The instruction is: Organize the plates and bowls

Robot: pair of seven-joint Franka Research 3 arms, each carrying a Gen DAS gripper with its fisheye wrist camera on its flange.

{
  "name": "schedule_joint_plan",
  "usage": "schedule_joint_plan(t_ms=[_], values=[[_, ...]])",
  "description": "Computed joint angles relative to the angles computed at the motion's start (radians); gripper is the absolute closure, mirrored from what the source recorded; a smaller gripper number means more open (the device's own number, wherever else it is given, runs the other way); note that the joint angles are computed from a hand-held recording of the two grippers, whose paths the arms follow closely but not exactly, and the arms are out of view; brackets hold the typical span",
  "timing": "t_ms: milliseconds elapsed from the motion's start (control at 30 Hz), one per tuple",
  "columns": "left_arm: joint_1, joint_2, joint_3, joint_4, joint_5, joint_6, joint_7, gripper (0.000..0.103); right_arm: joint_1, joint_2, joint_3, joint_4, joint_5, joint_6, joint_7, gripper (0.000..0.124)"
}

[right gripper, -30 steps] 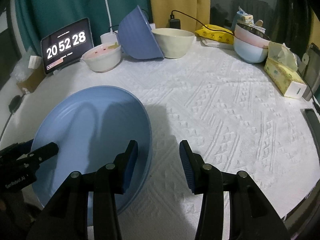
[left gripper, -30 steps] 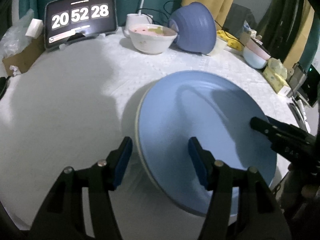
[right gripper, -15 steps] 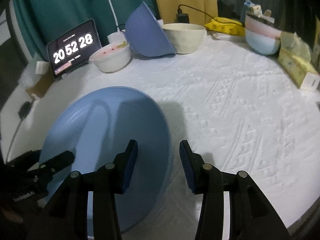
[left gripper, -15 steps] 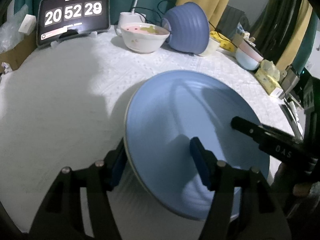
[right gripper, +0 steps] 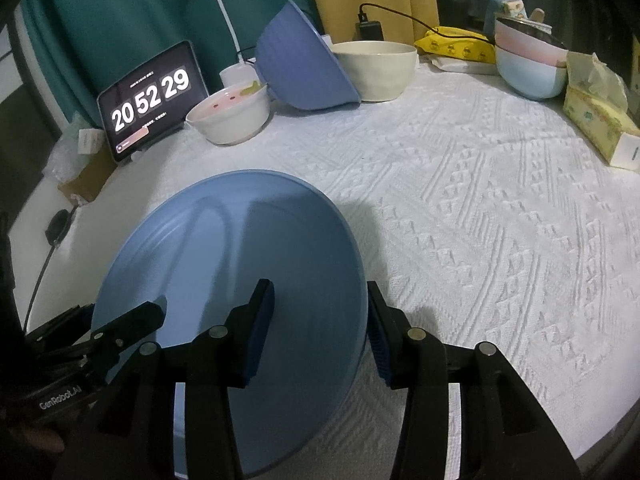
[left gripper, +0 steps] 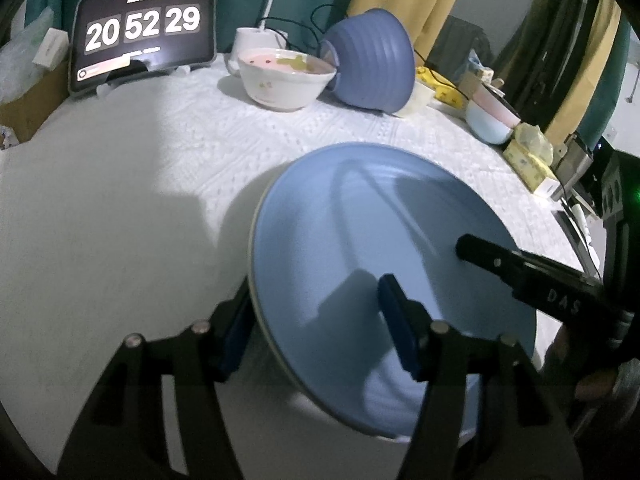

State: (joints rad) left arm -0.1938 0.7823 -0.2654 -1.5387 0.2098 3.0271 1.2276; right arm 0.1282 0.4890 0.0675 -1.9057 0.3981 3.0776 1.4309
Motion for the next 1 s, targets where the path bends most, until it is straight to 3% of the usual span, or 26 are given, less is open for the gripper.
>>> schedule_joint_plan(t_ms=[200,400,1000], values=[[-0.029,-0.014,0.046,-0.007,0.019,0.023,-0.031,0.042,0.019,0.001,-0.017,0.011,-0.013,0.001,0.011,0.076],[-0.017,-0.015,0.051,-0.002,0.028,0.034,-0.049,0.042,0.034,0.017,-0.029,0.054,-0.033,-0.02,0.019,0.076],[-0.013,-0.006,0.124,0.041,0.051,0.024,-0.132,0.042,0.07,0.165,-0.033,0.325,-0.105,-0.146,0.017,0.076]])
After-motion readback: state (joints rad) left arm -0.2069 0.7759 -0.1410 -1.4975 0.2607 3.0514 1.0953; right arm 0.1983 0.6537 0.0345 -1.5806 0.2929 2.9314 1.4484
